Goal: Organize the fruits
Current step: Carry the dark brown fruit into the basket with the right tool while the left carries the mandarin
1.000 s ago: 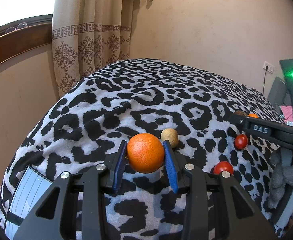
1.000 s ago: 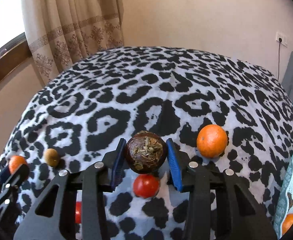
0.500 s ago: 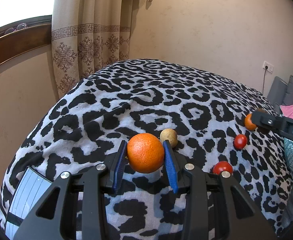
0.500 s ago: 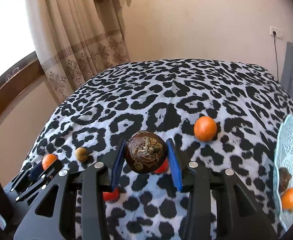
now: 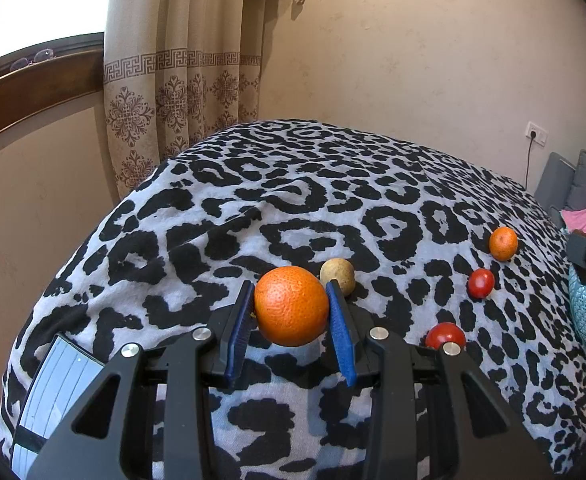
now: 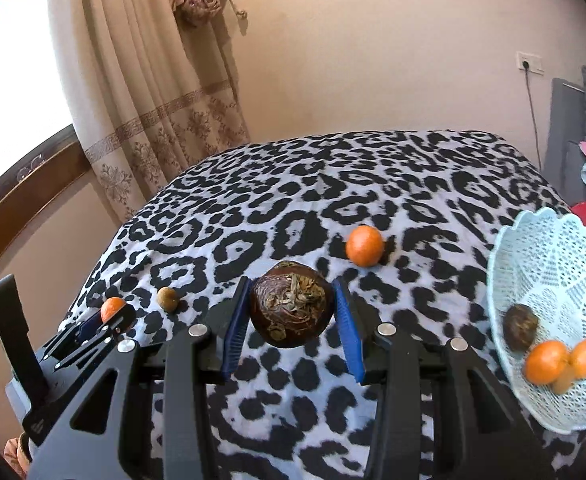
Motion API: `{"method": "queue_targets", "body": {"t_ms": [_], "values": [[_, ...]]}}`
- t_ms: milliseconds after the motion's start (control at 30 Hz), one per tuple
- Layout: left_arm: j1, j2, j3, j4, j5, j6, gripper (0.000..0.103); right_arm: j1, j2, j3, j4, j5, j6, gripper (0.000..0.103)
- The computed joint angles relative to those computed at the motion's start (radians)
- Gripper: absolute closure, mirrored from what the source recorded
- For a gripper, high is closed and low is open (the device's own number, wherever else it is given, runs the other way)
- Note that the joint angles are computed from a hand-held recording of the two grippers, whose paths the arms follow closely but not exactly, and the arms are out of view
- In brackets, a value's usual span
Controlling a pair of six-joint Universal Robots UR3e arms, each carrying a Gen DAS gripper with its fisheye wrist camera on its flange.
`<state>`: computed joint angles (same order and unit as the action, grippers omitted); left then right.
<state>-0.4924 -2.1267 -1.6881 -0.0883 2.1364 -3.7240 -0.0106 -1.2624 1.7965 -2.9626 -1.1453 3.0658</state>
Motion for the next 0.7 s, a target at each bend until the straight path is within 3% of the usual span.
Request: {"method": "queue_targets", "body": {"t_ms": [700], "values": [[-0.038,0.01,0.01,-0.024,0.069,-0.005,0.066,-0.389,-0.244,0.313,-0.041,0.108,-0.044,0.061]]}}
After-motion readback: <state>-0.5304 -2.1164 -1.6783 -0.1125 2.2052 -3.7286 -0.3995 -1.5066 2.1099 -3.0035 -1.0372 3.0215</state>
